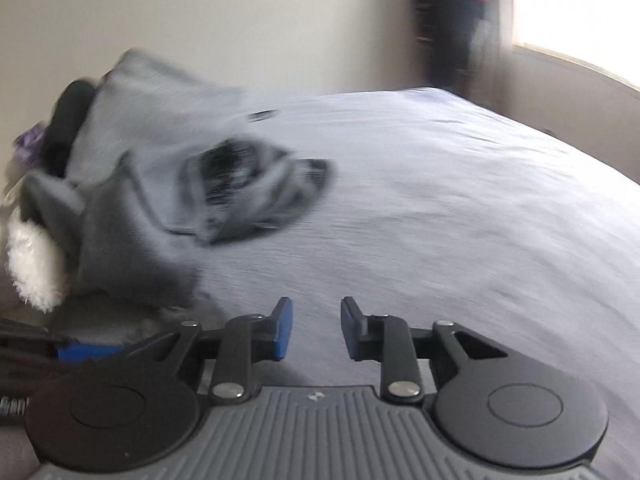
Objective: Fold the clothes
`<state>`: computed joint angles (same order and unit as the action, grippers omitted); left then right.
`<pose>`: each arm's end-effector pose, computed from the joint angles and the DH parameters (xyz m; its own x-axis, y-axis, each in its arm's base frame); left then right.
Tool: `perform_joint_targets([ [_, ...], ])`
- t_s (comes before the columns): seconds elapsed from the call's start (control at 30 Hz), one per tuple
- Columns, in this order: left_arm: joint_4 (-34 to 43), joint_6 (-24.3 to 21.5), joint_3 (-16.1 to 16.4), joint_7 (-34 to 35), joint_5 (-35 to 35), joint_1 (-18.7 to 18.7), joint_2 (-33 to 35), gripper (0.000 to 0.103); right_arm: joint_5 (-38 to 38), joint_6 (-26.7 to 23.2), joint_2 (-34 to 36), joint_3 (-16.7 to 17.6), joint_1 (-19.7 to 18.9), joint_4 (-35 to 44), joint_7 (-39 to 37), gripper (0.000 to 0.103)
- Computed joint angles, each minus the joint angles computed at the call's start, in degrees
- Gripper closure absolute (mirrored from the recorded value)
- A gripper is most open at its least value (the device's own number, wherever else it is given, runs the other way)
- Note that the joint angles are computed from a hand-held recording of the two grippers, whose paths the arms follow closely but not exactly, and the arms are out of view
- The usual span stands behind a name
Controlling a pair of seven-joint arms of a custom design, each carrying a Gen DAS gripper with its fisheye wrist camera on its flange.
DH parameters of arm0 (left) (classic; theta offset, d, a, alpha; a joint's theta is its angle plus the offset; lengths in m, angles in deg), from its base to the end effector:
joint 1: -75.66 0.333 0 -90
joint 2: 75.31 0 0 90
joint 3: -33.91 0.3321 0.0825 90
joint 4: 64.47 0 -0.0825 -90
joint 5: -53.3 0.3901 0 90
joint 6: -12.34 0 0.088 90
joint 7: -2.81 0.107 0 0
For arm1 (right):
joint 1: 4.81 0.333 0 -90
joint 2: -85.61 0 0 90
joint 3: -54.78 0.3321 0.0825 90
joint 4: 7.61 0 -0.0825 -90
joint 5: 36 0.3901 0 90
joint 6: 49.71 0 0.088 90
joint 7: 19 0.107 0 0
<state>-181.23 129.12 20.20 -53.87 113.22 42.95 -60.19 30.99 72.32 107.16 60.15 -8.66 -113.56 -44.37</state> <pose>0.4430 -0.3889 0.3288 0.8060 -0.5121 0.2968 -0.2062 -0.7129 -0.6703 0.6512 0.0531 0.3483 0.9671 -0.2540 -0.0128 -0.1521 -0.5373 -0.8296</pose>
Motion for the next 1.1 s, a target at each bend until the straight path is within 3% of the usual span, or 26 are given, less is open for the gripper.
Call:
perform_joint_targets([
  [0.2,4.3,3.6,1.0,2.8,6.2,-0.7,3.9,0.074,-1.8,2.2,1.8,-2.5,-3.5,3.8,4.8,0.073],
  [0.37,6.1,8.5,2.2,9.2,5.0,0.3,6.3,0.074,-6.9,2.3,3.8,-3.1,-5.9,4.5,6.5,0.073],
  [0.47,8.0,7.2,2.4,16.1,2.5,-0.4,7.5,0.072,-9.1,5.7,4.3,-2.3,-5.3,3.2,7.0,0.073],
  [0.6,9.2,6.5,2.6,23.7,-0.7,-1.1,7.7,0.072,-4.9,8.9,5.3,0.4,-5.3,2.5,5.7,0.072],
  [0.73,7.7,8.5,3.3,23.6,-1.5,-1.0,6.5,0.071,-2.8,11.5,6.2,1.9,-4.1,3.5,7.1,0.072],
  [0.87,7.3,9.9,3.7,22.3,-1.6,-0.6,6.2,0.063,-1.5,13.1,5.4,2.4,-3.6,2.6,6.1,0.072],
  [1.1,10.4,7.9,3.8,22.8,-2.4,-1.7,7.7,0.050,-1.1,10.1,0.4,-0.5,-5.8,-0.7,5.7,0.064],
])
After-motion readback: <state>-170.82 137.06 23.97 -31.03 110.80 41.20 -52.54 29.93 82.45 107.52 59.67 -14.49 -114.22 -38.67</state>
